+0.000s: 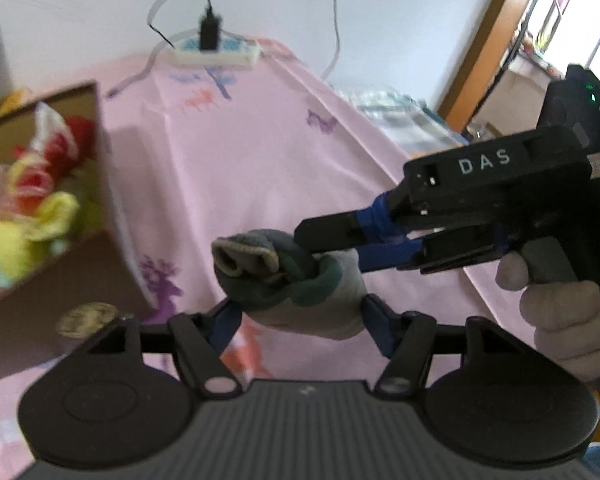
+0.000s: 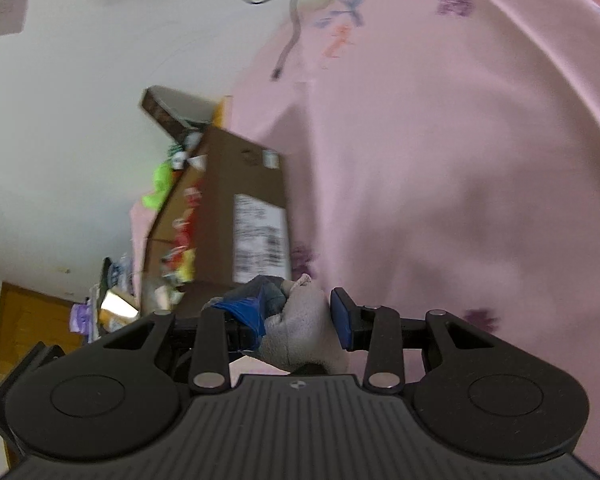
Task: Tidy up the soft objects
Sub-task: 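Lift the sachet with both grippers and carry it into the box, then open both grippers to release the sachet in the box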
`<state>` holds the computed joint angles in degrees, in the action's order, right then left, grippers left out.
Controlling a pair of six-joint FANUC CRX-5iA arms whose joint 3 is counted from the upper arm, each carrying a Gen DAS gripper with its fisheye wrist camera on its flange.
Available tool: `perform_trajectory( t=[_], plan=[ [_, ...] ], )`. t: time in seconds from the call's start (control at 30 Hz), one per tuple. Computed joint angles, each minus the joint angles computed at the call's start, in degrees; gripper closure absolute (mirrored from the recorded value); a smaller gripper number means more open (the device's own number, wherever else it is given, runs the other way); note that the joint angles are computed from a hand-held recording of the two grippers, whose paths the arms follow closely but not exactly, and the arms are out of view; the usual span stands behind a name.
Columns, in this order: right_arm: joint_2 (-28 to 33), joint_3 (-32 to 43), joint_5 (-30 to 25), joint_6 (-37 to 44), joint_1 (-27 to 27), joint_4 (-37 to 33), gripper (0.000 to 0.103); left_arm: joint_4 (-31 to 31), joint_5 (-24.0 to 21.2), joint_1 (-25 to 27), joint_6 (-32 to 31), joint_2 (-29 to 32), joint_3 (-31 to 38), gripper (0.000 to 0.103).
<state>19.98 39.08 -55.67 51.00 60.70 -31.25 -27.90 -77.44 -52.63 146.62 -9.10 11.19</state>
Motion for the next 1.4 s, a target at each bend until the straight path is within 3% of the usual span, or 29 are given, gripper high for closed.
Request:
perform_trajectory(
  t=[0.23, 0.5, 0.67, 0.9, 1.03, 1.2, 1.4],
  plan=[
    [1.54, 4.11, 4.62, -2.43, 4.23, 3.24, 0.083, -9.35, -3.09, -3.88, 1.91, -5.78, -0.16, 0.038],
    [7.16, 10.8, 10.66, -10.73, 10.87, 14.48, 0.083, -8.81, -0.73, 1.72, -6.07, -14.94, -4.64, 0.038],
    [11.06, 14.48, 10.57, -16.04, 14.35, 27.06, 0.083, 0.63, 4.77, 13.23, -15.79, -20.4, -9.92, 0.038],
    [18.54, 22.03, 2.38, -22.72, 18.46, 47.29, 0.083, 12.87, 8.4, 26.74, -29.03, -23.69, -16.02, 0.038],
    [18.51, 21.49, 1.85, -24.82, 18.68, 49.39, 0.083, 21.82, 10.76, 33.83, -35.88, -25.06, -20.08, 0.036],
    [17.16, 17.6, 6.08, -29.07, 19.11, 54.38, 0.083, 23.79, 10.28, 35.07, -38.0, -23.56, -20.46, 0.03],
    [24.1, 31.57, 0.0, -19.91, 19.02, 48.11, 0.083, 24.31, 9.4, 36.31, -37.37, -22.65, -20.48, 0.03]
  ],
)
